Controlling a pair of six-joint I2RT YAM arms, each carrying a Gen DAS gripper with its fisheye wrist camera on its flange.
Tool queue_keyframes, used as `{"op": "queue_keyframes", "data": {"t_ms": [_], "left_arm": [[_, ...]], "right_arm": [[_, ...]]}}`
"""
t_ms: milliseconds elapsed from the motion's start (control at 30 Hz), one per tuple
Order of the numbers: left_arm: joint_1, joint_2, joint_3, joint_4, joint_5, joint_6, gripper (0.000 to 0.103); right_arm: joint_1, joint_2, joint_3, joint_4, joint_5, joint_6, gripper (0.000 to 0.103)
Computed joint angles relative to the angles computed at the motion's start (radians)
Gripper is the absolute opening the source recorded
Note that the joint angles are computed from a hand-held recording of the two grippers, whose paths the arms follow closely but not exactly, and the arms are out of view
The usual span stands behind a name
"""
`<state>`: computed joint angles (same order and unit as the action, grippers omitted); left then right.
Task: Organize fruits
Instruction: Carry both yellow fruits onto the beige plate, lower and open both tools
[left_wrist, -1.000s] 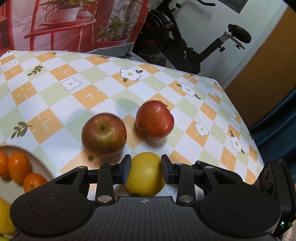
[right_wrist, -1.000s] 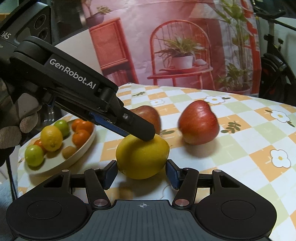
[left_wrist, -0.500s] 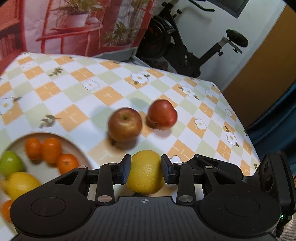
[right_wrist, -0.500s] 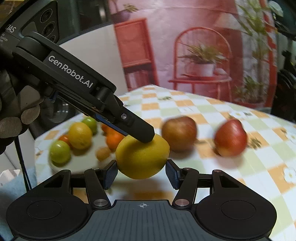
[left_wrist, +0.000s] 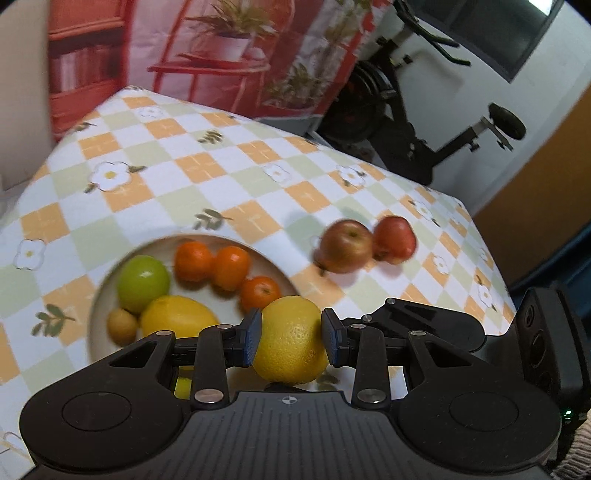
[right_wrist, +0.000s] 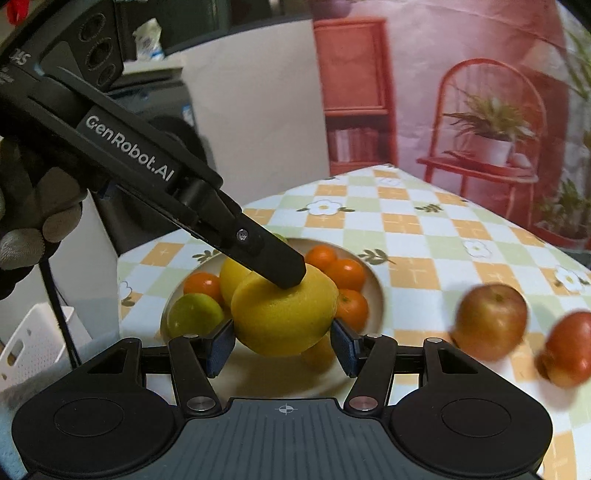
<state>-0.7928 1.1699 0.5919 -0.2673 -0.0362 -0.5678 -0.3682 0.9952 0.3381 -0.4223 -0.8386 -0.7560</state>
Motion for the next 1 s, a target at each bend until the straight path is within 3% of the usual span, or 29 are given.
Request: {"op": "queue_keyframes", "data": {"t_ms": [200,533,1000], "left_arm": [[0.084,-0.003,-0.033,0.072,0.038,0.028,0.037],[0.15,0.053,-0.054,0.175,0.082,0.03,0.037],[0.151,0.098,-0.027,0.173,0.04,0.04,0.036]], "right_arm": [[0.15,0.033,0.003,0.155,0.114,0.133,0.053],[0.244,0.137,0.04,0.276,0.216,0.141,0.053],[0.232,0.23,0.028,0.409,0.18,0.197,0.053]]}}
